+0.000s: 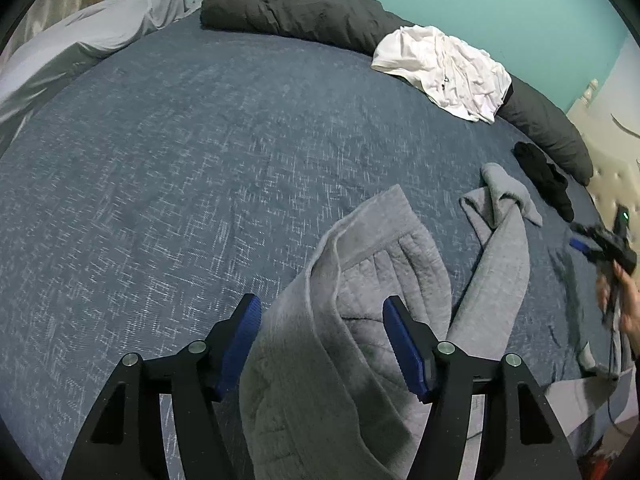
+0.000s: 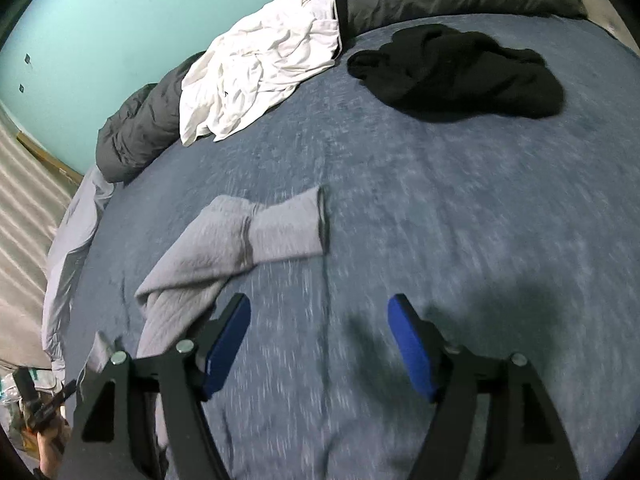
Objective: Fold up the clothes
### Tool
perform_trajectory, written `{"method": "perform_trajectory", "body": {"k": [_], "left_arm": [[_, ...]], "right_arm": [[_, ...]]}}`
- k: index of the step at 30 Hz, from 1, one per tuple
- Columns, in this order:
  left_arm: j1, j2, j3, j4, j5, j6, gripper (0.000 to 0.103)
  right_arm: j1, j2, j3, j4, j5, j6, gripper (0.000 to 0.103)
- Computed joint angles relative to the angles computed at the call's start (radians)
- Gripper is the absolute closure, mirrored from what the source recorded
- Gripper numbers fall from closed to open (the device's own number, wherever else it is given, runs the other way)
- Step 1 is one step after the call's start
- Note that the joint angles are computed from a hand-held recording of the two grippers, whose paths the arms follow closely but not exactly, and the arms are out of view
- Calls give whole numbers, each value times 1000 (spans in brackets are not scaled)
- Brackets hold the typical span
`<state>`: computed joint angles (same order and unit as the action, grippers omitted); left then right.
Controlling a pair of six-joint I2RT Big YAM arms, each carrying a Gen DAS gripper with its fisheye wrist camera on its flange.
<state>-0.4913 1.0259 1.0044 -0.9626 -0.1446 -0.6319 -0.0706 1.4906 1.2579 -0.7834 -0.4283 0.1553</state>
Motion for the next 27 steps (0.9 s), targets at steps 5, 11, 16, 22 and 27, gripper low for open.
{"method": "perform_trajectory", "body": {"k": [5, 11, 16, 22, 27], "left_arm": [[14, -16, -38, 37, -8, 6, 35], [24, -10, -59, 62, 19, 4, 35], [14, 3, -61, 68, 27, -13, 35], [-15, -15, -37, 41, 10, -58, 35], [-35, -36, -13, 1, -9, -92, 35]], "right_arm": [[40, 96, 56, 56, 26, 37, 31], [81, 184, 101, 98, 59, 54, 33], [100, 158, 64, 140, 92, 13, 92], [82, 39, -6, 156, 102, -74, 96], [-6, -111, -44, 101, 53, -149, 96]]}}
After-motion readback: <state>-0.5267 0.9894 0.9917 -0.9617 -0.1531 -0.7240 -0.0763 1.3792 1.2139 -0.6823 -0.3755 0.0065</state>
